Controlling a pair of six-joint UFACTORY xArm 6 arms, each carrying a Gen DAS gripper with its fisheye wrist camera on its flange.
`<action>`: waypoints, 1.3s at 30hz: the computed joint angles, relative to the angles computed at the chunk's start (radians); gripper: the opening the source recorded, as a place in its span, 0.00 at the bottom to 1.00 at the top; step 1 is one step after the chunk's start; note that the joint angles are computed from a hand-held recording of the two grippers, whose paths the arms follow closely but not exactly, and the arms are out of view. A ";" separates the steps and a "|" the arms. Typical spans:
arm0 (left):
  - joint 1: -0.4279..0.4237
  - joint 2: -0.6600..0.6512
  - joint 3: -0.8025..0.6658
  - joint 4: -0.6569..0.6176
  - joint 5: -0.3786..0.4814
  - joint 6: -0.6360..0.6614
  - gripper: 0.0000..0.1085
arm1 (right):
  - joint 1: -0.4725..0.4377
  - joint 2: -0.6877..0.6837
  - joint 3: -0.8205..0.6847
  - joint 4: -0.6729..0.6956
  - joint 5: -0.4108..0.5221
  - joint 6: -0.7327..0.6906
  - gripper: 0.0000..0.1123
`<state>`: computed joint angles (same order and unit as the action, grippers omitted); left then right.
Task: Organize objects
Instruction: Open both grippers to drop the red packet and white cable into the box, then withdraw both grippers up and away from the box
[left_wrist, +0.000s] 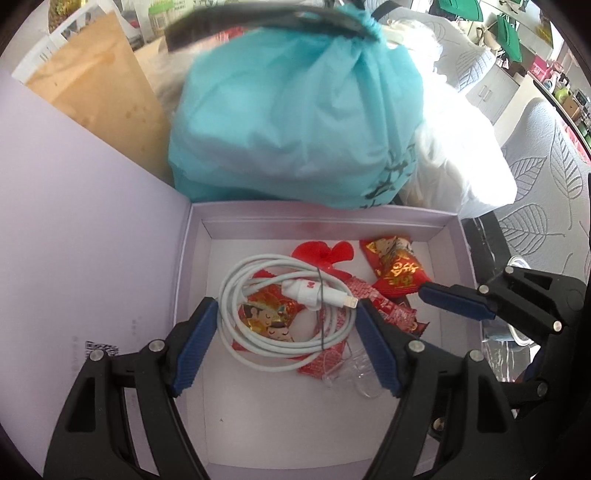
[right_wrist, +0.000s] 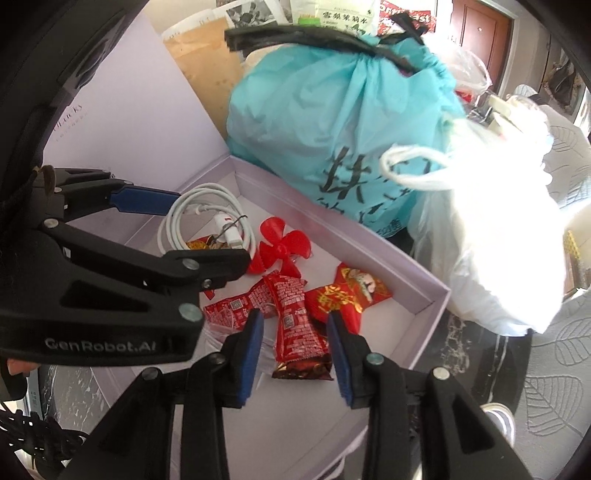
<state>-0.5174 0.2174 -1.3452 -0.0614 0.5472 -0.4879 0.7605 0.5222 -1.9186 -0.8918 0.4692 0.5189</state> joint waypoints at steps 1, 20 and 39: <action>0.000 -0.003 -0.001 0.005 0.001 -0.003 0.69 | 0.000 -0.014 0.017 -0.020 -0.003 0.022 0.31; -0.050 -0.152 0.055 0.191 0.074 -0.220 0.71 | 0.010 -0.165 0.168 -0.256 0.013 0.281 0.43; -0.112 -0.353 0.120 0.352 0.162 -0.336 0.76 | 0.075 -0.446 0.470 -0.554 0.056 0.602 0.48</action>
<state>-0.6295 -0.1358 -1.2253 0.2905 0.7096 -0.8236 0.8352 0.0761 -1.4483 -1.4458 0.5254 1.1207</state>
